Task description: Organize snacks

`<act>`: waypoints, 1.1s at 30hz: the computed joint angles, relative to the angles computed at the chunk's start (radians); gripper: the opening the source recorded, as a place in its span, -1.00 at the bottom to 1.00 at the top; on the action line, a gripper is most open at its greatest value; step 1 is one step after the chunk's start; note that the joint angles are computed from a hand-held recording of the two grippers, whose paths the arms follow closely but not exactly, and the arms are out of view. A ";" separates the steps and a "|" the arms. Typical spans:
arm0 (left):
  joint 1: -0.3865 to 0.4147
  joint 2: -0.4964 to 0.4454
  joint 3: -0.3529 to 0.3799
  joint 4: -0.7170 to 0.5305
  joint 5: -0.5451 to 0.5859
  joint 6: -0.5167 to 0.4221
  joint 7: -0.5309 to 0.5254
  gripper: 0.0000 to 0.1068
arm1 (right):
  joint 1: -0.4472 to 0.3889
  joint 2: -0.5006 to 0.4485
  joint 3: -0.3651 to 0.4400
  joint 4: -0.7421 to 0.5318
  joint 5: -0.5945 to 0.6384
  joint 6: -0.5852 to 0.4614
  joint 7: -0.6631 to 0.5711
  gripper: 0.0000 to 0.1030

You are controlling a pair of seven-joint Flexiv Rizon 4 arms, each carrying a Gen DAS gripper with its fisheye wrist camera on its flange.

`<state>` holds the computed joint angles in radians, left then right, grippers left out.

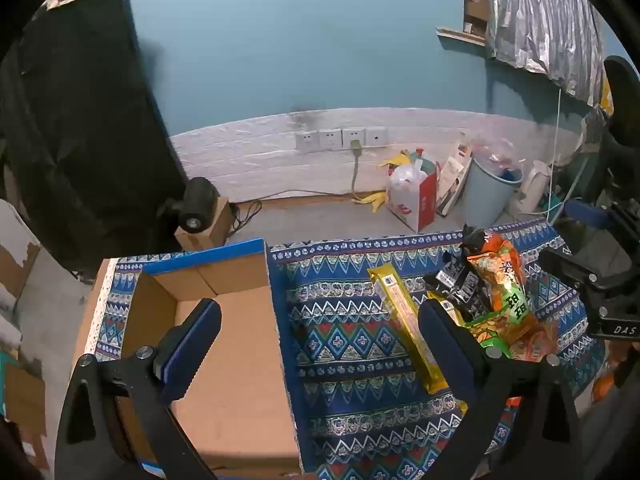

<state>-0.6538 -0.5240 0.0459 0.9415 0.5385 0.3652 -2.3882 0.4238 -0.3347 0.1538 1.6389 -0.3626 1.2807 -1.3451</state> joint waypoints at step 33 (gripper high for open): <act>-0.004 0.000 -0.001 0.004 0.002 0.002 -0.015 0.87 | -0.002 0.009 -0.007 0.019 -0.018 0.002 0.018 0.73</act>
